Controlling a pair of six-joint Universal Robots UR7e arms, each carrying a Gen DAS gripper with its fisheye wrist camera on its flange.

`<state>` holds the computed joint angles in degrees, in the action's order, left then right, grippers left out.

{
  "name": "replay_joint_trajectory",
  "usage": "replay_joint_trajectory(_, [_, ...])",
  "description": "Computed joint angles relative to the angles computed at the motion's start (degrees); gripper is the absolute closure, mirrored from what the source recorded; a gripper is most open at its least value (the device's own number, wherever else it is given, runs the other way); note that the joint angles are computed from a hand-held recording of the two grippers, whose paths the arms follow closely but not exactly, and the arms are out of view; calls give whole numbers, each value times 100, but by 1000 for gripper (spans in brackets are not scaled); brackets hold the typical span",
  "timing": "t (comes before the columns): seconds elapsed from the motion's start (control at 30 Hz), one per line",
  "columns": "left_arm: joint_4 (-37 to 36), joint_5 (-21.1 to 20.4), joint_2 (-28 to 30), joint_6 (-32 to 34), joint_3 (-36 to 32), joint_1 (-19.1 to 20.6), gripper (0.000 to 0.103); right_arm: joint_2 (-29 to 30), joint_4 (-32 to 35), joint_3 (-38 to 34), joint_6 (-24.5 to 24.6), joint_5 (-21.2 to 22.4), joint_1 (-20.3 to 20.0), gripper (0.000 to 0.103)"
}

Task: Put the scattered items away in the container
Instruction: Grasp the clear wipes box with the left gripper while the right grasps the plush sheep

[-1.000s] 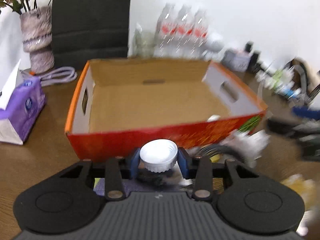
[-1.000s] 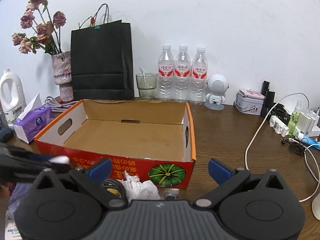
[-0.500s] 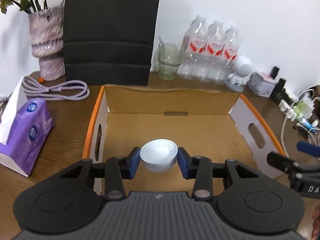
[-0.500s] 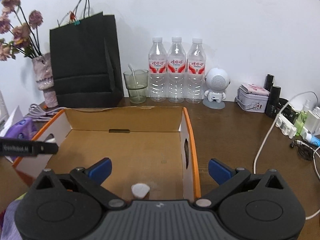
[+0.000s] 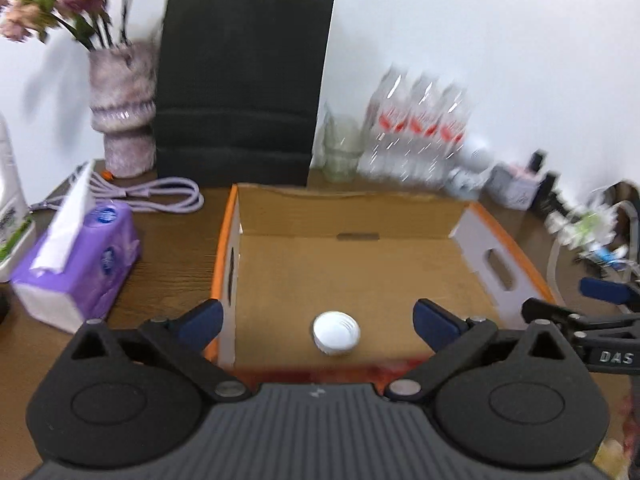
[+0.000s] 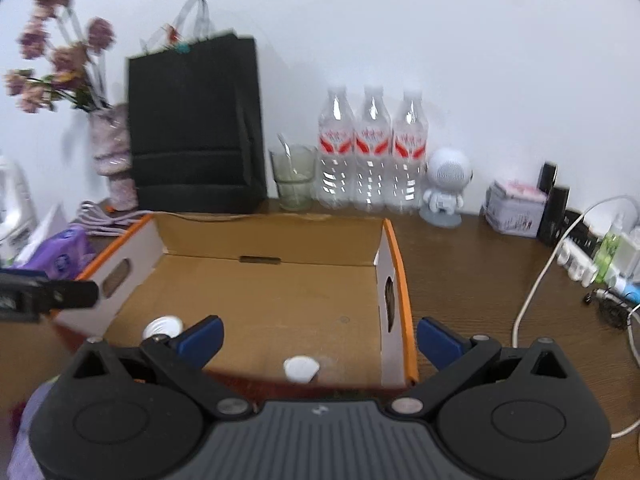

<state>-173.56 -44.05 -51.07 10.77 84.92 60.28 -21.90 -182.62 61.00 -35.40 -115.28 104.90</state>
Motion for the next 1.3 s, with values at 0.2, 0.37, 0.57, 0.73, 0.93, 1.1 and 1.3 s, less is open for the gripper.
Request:
replay_joint_trajectory(0.2, [-1164, -138, -1020, 248, 1949, -249, 0, -1078, -1464, 2412, -368, 428, -25, 0])
replay_joint_trajectory(0.37, [-1307, -35, -1469, -316, 3060, -393, 0, -1456, -2653, 3831, -439, 284, 1, 0])
replay_joint_trajectory(0.57, [-1595, -207, -1549, -519, 3573, -530, 0, -1435, -3024, 4473, 177, -102, 30, 0])
replay_joint_trajectory(0.73, [-1555, -92, -1444, -151, 3526, -567, 0, -1345, -3107, 4488, 238, -291, 100, 0])
replay_joint_trajectory(0.93, [-1371, -204, -1265, 216, 3310, -428, 0, -1338, -2626, 4353, 546, -388, 115, 0])
replay_joint_trajectory(1.1, [-1060, -194, -1084, 110, 3060, -318, 0, -1284, -2004, 4091, 1270, -496, 120, 0])
replay_joint_trajectory(1.3, [-1239, -208, -905, -14, 2979, -305, 0, -1083, -1991, 3708, 1799, -667, 94, 0])
